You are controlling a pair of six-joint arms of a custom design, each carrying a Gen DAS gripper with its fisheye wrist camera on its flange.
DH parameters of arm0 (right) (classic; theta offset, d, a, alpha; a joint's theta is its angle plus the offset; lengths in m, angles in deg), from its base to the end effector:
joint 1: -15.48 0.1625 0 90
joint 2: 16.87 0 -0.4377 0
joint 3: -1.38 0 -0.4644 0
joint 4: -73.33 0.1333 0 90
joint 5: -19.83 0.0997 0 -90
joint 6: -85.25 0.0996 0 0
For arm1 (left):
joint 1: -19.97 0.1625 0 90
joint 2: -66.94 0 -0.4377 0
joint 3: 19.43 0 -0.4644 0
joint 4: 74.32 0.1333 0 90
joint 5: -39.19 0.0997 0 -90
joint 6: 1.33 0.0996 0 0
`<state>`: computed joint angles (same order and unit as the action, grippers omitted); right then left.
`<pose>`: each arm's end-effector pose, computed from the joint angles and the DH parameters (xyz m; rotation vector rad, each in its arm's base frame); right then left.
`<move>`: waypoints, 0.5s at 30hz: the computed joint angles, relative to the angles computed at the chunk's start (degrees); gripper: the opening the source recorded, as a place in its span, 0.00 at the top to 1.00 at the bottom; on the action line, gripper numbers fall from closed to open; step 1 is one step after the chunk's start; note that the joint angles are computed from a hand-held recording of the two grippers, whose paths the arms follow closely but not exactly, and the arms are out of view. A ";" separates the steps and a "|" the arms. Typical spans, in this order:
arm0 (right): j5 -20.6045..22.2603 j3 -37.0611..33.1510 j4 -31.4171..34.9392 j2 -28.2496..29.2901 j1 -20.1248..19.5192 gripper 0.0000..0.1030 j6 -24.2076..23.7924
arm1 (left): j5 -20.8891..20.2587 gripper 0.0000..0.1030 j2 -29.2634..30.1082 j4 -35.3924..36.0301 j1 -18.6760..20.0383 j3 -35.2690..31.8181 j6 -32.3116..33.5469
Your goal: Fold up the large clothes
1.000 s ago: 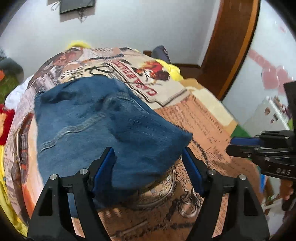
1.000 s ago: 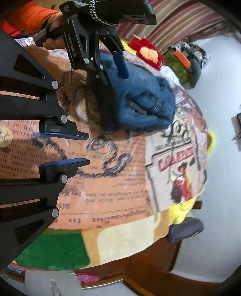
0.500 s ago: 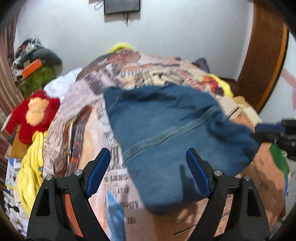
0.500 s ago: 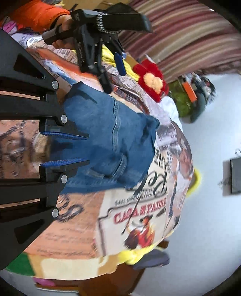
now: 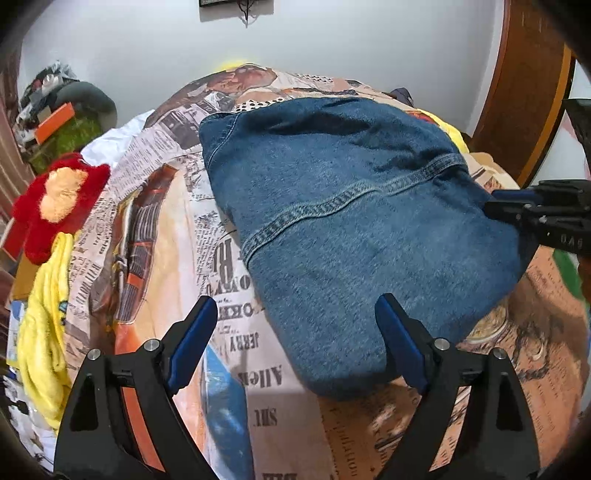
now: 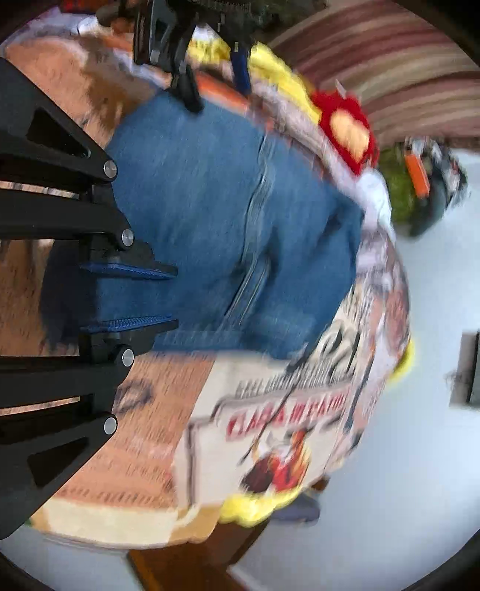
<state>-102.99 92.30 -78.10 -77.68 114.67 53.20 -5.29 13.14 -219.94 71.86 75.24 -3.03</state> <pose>0.1971 -0.7217 0.2920 0.6680 -2.3451 0.5259 -0.2860 -0.6957 0.1697 0.6268 2.3236 -0.6357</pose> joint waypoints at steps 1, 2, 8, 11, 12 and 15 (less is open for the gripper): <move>0.57 0.31 0.23 -0.57 -0.57 0.48 1.04 | -0.05 0.14 -0.17 0.06 -0.01 0.24 -0.22; 0.05 0.83 -0.70 -1.06 -1.14 0.26 2.16 | -0.48 0.14 -0.50 0.38 0.10 0.49 -0.84; -3.64 2.31 0.10 -3.69 -3.07 0.21 5.91 | -2.37 0.14 -2.43 2.33 0.28 1.35 -4.03; -3.27 2.96 1.53 -5.57 -3.32 0.21 6.79 | -0.84 0.15 -2.94 3.16 -0.45 1.46 -3.71; -2.41 3.19 1.63 -6.16 -3.36 0.21 7.19 | 0.54 0.15 -2.97 2.84 -0.81 1.42 -3.12; 1.14 2.39 3.27 -7.25 -3.01 0.21 9.42 | 2.78 0.15 -2.65 0.99 -1.27 0.66 -0.95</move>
